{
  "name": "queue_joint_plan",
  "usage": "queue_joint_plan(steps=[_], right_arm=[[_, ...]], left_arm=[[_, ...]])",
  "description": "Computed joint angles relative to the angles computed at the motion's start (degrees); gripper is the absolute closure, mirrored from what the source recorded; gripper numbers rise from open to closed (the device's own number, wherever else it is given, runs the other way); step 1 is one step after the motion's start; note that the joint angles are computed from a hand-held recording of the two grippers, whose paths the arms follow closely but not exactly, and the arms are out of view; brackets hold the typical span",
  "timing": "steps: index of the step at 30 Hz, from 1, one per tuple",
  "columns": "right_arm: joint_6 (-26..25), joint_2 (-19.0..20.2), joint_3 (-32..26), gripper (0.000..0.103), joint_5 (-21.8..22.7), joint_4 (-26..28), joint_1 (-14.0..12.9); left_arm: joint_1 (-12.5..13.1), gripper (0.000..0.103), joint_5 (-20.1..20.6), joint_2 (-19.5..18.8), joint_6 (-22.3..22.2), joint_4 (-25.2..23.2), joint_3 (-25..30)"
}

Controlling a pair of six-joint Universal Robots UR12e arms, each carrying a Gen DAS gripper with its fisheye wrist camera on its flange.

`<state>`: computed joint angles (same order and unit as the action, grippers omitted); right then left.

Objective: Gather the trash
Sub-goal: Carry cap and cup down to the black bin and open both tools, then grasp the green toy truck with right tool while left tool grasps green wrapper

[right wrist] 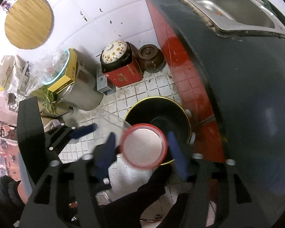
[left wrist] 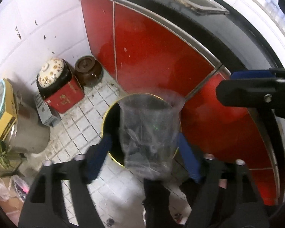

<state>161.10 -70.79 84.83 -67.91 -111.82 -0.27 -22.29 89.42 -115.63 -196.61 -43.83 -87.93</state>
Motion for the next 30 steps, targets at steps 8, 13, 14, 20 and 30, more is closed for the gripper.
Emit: queue_joint_plan(steps=[8, 13, 14, 20, 30], right_arm=[[1.13, -1.85, 1.12, 0.03, 1.3, -2.22, -2.38], [6.08, -6.94, 5.09, 0.017, 0.41, -7.53, -7.47], [7.15, -8.16, 6.17, 0.015, -0.22, -8.96, -8.64], [14.86, -16.6, 13.35, 0.011, -7.67, -18.17, -17.39], [25.7, -27.96, 23.27, 0.011, -17.44, -22.76, -34.59]], left_arm=[[-0.62, 0.023, 2.29, 0.38, 1.88, -1.01, 1.4], [-2.64, 0.01, 3.82, 0.12, 5.77, -0.44, 5.24], [-3.49, 0.008, 3.65, -0.45, 7.19, -0.25, 7.08], [-7.99, 0.007, -3.5, -6.64, 16.4, -1.61, 19.88], [-16.93, 0.007, -15.48, -22.36, 33.48, -11.76, 48.69]])
